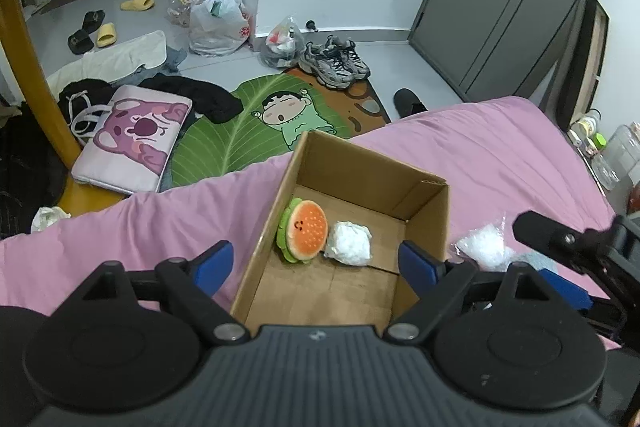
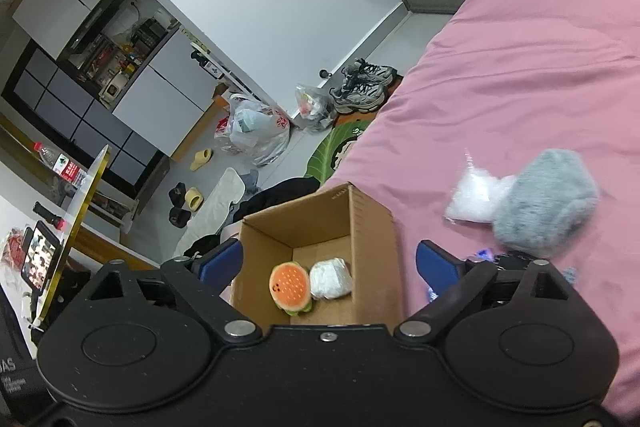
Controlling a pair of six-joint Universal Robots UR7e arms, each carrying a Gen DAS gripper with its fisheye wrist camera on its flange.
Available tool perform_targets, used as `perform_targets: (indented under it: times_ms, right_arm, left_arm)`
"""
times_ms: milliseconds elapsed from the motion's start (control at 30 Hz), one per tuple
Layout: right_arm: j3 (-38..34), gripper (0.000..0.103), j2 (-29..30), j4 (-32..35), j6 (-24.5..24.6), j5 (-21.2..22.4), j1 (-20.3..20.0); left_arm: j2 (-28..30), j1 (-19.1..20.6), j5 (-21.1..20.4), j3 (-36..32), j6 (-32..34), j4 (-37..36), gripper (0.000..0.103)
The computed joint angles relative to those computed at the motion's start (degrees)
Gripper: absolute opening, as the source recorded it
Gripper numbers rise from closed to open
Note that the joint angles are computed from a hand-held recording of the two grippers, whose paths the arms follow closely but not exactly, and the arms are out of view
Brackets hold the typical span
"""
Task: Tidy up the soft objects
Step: 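Open both tools to drop the burger plush and wrapped ball into the box, then move left tool to the black heart plush while right tool approaches the denim plush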
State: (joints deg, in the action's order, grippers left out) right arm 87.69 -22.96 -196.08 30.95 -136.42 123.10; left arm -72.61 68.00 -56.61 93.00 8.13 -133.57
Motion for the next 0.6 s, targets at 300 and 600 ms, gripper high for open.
perform_targets:
  times_ms: [300,600]
  right_arm:
    - [5.84,0.103,-3.27,-0.3,2.83,-3.23,1.18]
    - [11.94,0.103,-5.97,0.49,7.78,-4.0,1.09]
  left_arm:
    - [-2.22,-2.25,0.36,3.13,1.15,0.66,0.098]
    - [-3.7,-3.68,-0.31,5.75,-0.23,1.39,0.103]
